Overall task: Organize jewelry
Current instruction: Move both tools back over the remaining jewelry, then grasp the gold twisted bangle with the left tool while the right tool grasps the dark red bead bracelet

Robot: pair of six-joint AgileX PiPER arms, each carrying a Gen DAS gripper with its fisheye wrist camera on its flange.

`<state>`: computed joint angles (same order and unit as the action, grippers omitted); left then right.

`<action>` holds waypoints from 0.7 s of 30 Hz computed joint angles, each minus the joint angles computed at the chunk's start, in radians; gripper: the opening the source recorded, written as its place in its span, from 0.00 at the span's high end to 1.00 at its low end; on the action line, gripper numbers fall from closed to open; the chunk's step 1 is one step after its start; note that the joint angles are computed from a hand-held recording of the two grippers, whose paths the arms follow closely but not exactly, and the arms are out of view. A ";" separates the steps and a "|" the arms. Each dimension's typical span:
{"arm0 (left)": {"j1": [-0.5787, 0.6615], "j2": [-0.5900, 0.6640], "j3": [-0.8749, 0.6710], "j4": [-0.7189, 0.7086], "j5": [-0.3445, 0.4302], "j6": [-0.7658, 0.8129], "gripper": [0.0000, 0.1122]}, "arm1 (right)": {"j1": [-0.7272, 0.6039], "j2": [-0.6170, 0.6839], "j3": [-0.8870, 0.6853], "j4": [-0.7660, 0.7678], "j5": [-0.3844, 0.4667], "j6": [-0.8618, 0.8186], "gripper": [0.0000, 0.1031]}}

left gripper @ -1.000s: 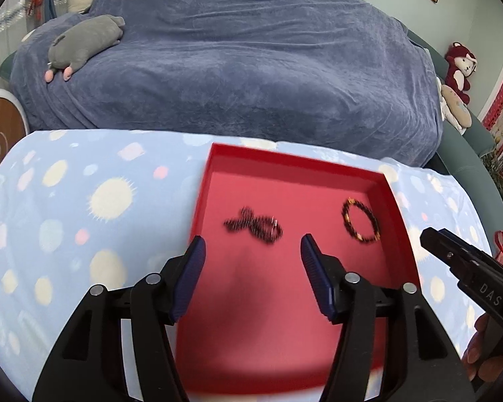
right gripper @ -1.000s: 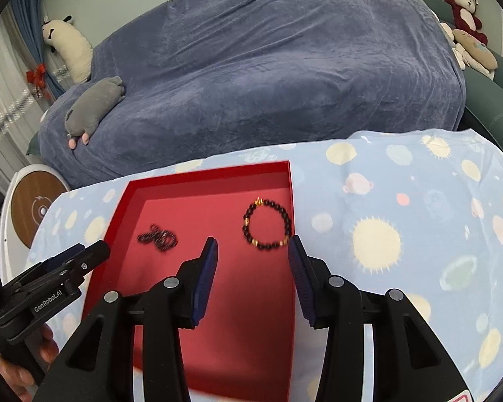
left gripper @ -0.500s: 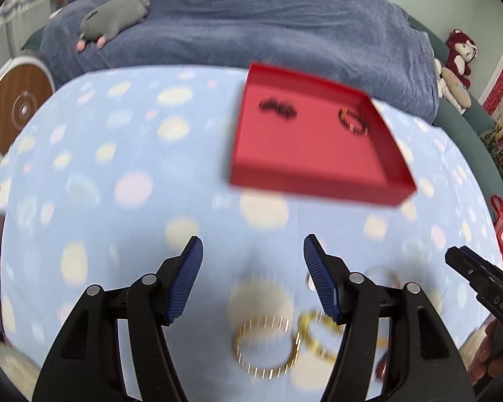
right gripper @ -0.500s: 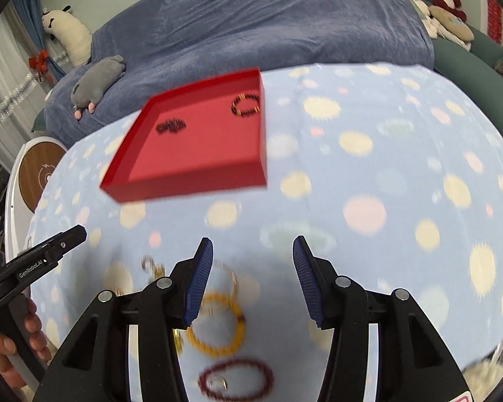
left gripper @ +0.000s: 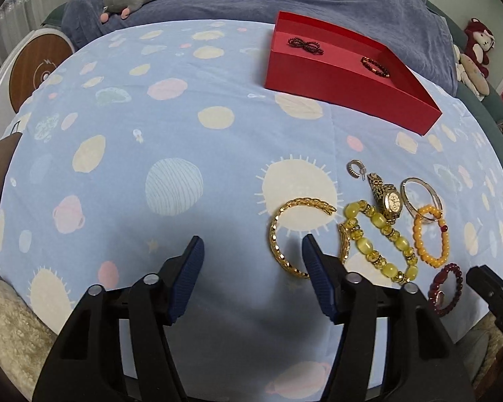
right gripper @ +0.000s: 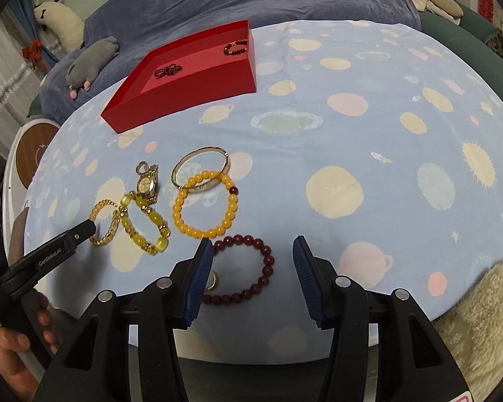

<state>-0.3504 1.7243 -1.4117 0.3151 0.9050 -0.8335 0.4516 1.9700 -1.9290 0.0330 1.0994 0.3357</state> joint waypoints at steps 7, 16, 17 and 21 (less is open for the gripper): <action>-0.031 0.023 -0.009 0.086 0.001 -0.033 0.88 | 0.009 -0.005 0.027 -0.024 -0.009 0.015 0.53; -0.034 -0.010 0.027 0.059 -0.006 -0.027 0.97 | 0.000 0.011 0.028 -0.022 -0.006 0.028 0.56; -0.036 -0.016 0.034 0.059 -0.006 -0.031 0.97 | 0.001 0.015 0.024 -0.022 -0.004 0.025 0.57; -0.044 -0.035 0.057 0.062 -0.002 -0.039 0.97 | 0.018 0.028 0.013 -0.046 0.003 0.015 0.65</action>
<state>-0.3940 1.6889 -1.3543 0.3769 0.9025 -0.8730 0.4700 1.9980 -1.9163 -0.0132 1.1027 0.3505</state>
